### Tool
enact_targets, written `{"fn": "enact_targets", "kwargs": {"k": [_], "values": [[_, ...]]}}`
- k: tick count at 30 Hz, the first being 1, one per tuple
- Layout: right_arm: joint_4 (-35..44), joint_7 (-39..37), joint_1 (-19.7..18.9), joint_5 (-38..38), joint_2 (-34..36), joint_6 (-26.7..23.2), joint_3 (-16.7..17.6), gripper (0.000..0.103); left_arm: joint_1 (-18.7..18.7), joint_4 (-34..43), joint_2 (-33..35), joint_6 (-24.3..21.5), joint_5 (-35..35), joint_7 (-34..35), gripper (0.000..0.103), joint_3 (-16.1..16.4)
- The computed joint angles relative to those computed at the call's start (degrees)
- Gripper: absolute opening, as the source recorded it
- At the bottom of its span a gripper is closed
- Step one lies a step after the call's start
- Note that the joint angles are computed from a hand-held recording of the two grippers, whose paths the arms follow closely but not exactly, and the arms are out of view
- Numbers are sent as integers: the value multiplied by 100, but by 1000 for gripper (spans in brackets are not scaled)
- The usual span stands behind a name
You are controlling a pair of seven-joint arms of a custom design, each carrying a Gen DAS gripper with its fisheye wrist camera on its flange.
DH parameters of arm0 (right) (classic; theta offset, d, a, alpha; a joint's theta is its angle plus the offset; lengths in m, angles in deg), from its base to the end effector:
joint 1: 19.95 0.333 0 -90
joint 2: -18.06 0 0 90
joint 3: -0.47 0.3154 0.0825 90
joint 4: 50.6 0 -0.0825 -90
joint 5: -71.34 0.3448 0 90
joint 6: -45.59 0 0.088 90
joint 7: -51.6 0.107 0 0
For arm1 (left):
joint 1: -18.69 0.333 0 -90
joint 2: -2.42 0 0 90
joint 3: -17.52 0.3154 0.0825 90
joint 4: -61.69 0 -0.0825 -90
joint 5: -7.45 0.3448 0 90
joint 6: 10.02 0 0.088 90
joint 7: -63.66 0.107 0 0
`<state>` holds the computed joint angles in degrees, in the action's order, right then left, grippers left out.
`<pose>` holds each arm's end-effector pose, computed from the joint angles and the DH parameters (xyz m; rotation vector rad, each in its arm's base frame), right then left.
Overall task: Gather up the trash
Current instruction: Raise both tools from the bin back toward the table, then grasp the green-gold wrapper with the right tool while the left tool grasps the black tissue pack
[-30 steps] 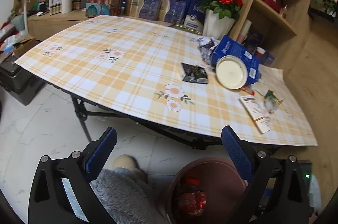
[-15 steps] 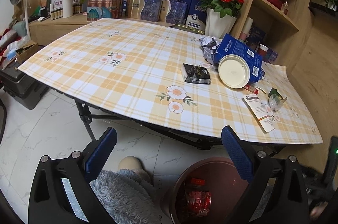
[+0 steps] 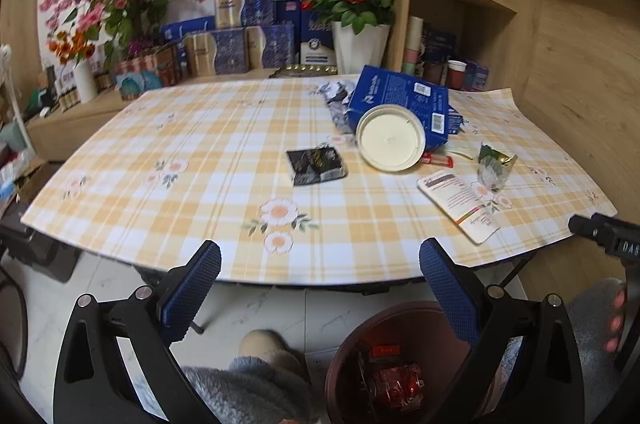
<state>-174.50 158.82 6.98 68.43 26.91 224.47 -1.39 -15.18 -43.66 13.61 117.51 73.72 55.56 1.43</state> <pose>0.5207 0.2493 0.4477 -1.8346 1.5156 -0.4395 0.4171 -0.4350 0.4773 -1.7907 1.4744 -0.7619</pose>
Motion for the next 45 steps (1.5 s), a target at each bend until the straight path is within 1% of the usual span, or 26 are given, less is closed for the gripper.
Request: {"fn": "enact_targets", "kwargs": {"k": [1, 3, 4, 6, 8, 9, 10, 11, 12, 13, 14, 15, 17, 20, 23, 24, 25, 27, 29, 30, 34, 35, 37, 40, 42, 45], "values": [[22, -80, -83, 79, 11, 62, 53, 97, 20, 34, 9, 49, -17, 60, 97, 5], [44, -650, -478, 529, 38, 214, 463, 97, 37, 110, 33, 77, 6, 127, 97, 29], [82, -754, -475, 566, 60, 244, 433, 97, 41, 156, 53, 69, 36, 169, 97, 44], [146, -674, -173, 376, 97, 260, 39, 97, 32, 262, 107, -12, 70, 266, 97, 69], [270, -669, -6, 265, 164, 211, -211, 97, 44, 342, 146, -28, 94, 379, 97, 102], [316, -706, -127, 239, 189, 195, -119, 97, 60, 347, 143, 12, 99, 403, 97, 118], [363, -1052, -400, 534, 216, 203, 173, 97, 89, 344, 134, 85, 110, 408, 97, 139], [394, -1402, -764, 869, 229, 198, 574, 97, 107, 339, 127, 130, 117, 404, 97, 152], [450, -1627, -953, 1124, 260, 165, 774, 97, 139, 347, 126, 185, 111, 419, 97, 169], [487, -1728, -964, 1242, 273, 119, 783, 97, 174, 348, 128, 269, 121, 443, 97, 186], [539, -1711, -836, 1204, 299, 73, 615, 97, 207, 342, 126, 358, 122, 475, 97, 198], [576, -1578, -595, 1028, 327, 57, 319, 97, 244, 352, 139, 430, 100, 511, 97, 213], [665, -1327, -231, 693, 393, -1, -142, 97, 270, 411, 199, 398, 45, 525, 97, 244], [821, -1170, -117, 489, 520, -81, -339, 97, 363, 418, 261, 606, -29, 475, 97, 309], [1084, -943, -44, 311, 679, -379, -493, 97, 402, 460, 333, 682, -95, 486, 97, 356], [1132, -943, -109, 315, 714, -403, -431, 97, 414, 501, 380, 680, -148, 520, 97, 370], [1228, -1107, -321, 462, 783, -429, -207, 97, 415, 539, 416, 661, -199, 557, 97, 382], [1352, -1160, -372, 470, 874, -459, -172, 97, 397, 626, 488, 570, -273, 613, 97, 415], [1531, -1104, -271, 323, 1011, -470, -326, 97, 390, 699, 548, 499, -360, 687, 97, 442], [1621, -1117, -277, 305, 1077, -490, -337, 97, 389, 722, 565, 480, -404, 718, 97, 453], [2095, -1356, -525, 543, 1399, -582, -108, 92, 359, 801, 626, 336, -495, 850, 97, 496], [2183, -1418, -581, 621, 1455, -603, -49, 92, 330, 855, 660, 199, -524, 889, 97, 504], [2472, -1598, -769, 872, 1640, -680, 171, 90, 303, 902, 699, 70, -550, 922, 97, 520], [2856, -1913, -1005, 1241, 1889, -873, 492, 84, 327, 885, 714, 120, -596, 900, 97, 539], [3163, -2113, -1088, 1444, 2087, -1063, 643, 82, 379, 819, 706, 283, -630, 836, 97, 551], [3674, -2302, -1010, 1531, 2413, -1351, 644, 79, 417, 815, 744, 393, -716, 812, 97, 562]]}}
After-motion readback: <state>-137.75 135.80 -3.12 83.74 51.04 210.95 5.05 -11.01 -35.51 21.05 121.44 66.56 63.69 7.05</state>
